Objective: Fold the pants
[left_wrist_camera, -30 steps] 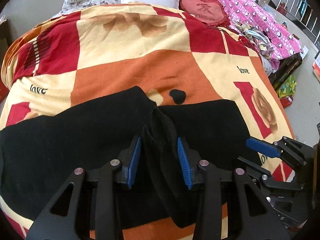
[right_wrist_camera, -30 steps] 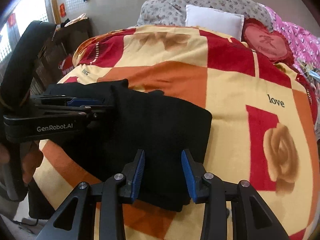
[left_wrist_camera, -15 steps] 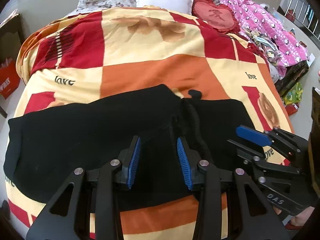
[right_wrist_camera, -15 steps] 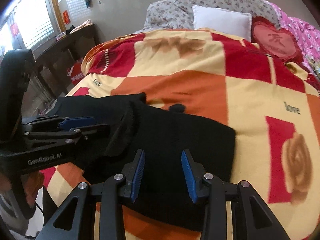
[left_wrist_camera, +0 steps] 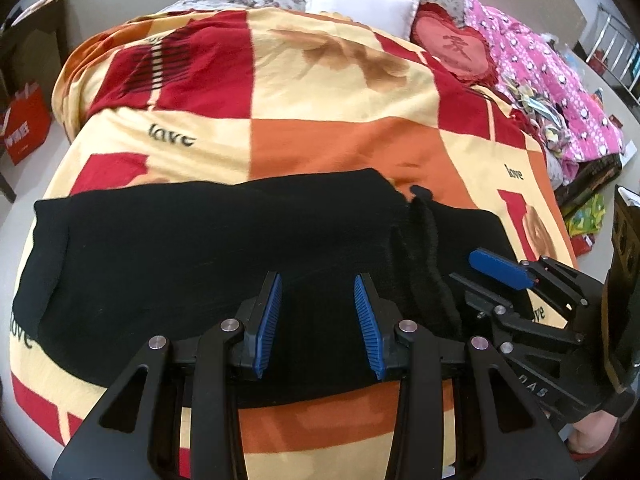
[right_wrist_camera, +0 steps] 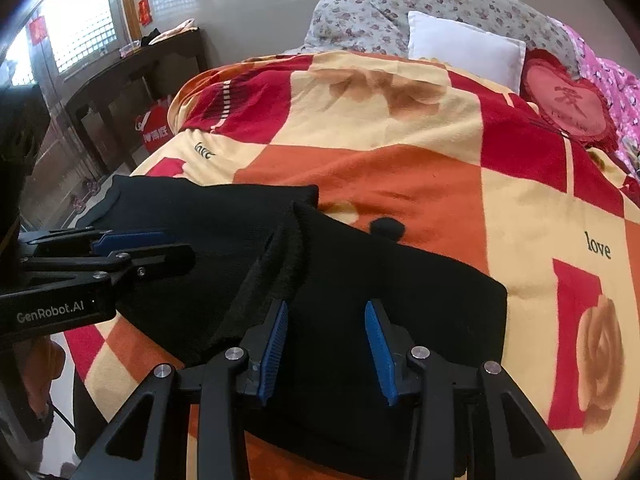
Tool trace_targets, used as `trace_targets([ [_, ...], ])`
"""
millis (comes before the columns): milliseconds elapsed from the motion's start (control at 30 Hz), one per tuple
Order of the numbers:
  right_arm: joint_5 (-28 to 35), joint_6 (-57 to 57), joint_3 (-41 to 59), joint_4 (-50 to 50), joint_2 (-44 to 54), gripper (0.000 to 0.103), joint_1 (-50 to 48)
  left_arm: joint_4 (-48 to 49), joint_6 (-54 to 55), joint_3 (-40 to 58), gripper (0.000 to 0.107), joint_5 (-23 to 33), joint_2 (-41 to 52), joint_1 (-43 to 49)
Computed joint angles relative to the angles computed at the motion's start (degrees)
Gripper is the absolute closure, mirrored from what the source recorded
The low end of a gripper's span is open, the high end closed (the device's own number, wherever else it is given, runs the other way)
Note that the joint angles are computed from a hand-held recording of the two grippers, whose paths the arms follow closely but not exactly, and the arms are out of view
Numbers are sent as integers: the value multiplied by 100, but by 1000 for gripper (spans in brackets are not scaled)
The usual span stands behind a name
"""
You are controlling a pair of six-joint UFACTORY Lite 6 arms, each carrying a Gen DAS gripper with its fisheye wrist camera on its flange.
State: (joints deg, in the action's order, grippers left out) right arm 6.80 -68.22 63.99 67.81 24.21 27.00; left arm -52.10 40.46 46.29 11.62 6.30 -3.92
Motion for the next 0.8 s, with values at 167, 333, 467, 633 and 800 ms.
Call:
trace_targets([
  [167,-68,771,196,-756,199,64,65,-390,395,-61,70,133,37,273],
  [333,-70,1678,288,-1688,243,64,98,-697,716,-111,70,301,31,442],
  [467,-29,1869,303,-1854,201,64,97,-765,813,-146,64,415,-43,565],
  [633,70,974,353,-928,75,64,131,-1262,1320,-340,45,786,-292,944],
  [800,494,576,889,-498,322,58,186,-921,1096,-665,45,1043,-794,1407],
])
